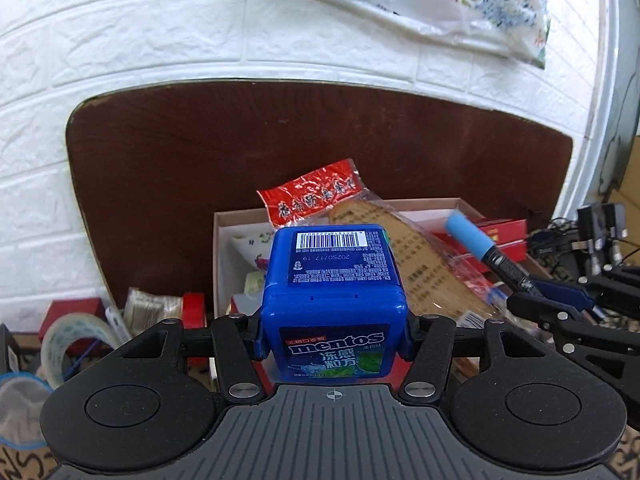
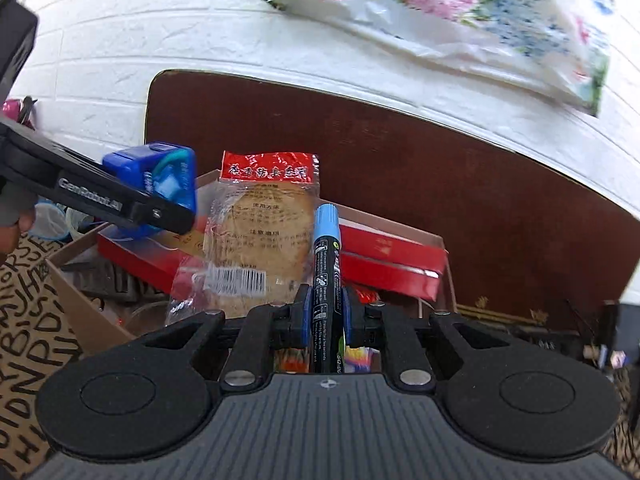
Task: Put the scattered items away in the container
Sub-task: 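Carry Mentos box into the cardboard box while right gripper drops marker inside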
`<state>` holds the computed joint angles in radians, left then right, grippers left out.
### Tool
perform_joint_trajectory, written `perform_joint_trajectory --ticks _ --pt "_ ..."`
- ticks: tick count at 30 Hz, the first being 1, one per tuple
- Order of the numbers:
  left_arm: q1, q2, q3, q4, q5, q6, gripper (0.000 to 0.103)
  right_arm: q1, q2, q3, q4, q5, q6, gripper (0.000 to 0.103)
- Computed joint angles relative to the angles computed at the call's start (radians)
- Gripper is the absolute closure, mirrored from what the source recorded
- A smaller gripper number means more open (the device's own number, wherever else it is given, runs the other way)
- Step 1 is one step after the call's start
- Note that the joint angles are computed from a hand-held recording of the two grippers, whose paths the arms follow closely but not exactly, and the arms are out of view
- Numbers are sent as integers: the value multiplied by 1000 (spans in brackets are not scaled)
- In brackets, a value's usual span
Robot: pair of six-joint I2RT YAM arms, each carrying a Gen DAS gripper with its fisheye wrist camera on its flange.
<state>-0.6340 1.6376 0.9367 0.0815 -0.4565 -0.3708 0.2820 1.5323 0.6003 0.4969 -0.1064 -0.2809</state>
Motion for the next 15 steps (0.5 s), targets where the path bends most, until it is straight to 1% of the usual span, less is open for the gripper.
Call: perform_joint_trajectory --ticks 1,3,4,5,6,9,11,12,13,15 --pt "-4 2 -7 18 -21 12 21 4 24 8 21 16 -4 84" --pt "-18 -16 -46 62 -76 26 8 7 46 2 53 56 7 62" --pt "-21 -31 -66 84 -83 34 8 1 41 -21 85 66 17 49" --pt "-20 -44 -83 95 -78 41 8 -10 38 -43 118 57 21 48" --pt "-19 -55 -92 95 -73 42 8 -24 32 -54 123 43 23 48" --pt "-33 -85 -115 94 -105 45 9 -49 -13 -110 144 30 55 49" --pt "-49 -106 -126 100 -121 52 10 -58 -50 -139 144 20 66 52" --pt "-56 -118 -133 105 -126 52 11 -57 -63 -145 136 23 65 56" --pt "-63 -125 -134 108 -133 51 11 -57 -73 -145 119 23 61 61" --pt "-80 -130 -130 105 -151 53 10 -52 -80 -138 95 26 60 62"
